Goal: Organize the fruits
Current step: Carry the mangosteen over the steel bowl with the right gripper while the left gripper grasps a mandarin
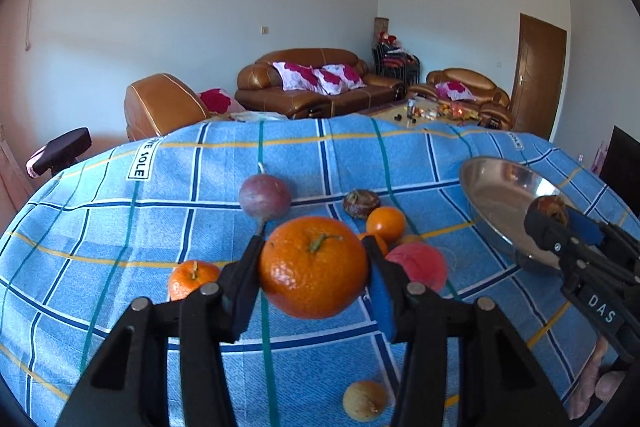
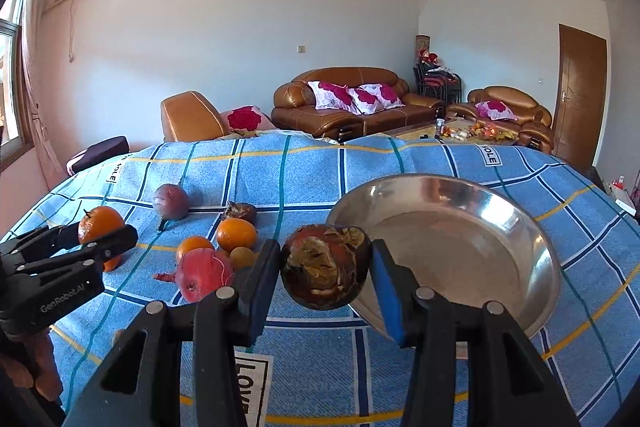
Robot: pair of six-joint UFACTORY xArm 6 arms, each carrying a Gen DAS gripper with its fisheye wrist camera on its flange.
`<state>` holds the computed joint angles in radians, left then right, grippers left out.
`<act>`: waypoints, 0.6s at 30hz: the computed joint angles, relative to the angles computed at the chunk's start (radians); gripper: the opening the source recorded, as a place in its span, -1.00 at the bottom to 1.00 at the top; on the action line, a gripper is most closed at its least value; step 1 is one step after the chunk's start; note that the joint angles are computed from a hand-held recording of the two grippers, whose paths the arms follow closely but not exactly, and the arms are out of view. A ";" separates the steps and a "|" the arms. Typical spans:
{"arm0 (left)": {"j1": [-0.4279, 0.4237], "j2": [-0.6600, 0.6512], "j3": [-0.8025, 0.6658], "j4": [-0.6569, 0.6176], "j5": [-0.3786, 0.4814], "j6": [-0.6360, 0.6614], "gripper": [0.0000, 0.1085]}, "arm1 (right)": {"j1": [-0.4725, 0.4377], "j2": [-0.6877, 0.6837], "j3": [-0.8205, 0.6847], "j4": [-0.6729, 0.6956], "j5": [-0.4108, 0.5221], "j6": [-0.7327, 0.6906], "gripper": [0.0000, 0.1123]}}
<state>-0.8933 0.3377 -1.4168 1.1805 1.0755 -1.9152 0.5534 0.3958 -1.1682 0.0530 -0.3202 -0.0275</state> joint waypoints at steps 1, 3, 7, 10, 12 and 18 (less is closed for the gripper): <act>-0.009 0.004 -0.010 0.007 0.014 -0.012 -0.08 | 0.008 -0.002 0.002 0.047 -0.007 -0.043 -0.15; -0.023 0.007 -0.020 0.017 0.030 -0.030 -0.08 | 0.025 -0.004 0.005 0.134 -0.020 -0.126 -0.15; -0.037 0.052 -0.078 0.007 0.034 -0.010 -0.08 | 0.047 -0.006 0.002 0.265 -0.039 -0.248 -0.15; -0.047 0.085 -0.125 -0.003 0.046 0.012 -0.08 | 0.046 -0.009 0.000 0.305 -0.043 -0.282 -0.15; -0.052 0.100 -0.148 0.001 0.043 0.011 -0.08 | 0.039 -0.010 -0.001 0.314 -0.044 -0.285 -0.15; -0.064 0.198 -0.285 -0.019 0.038 0.081 -0.08 | 0.020 0.007 -0.027 0.426 -0.055 -0.429 -0.15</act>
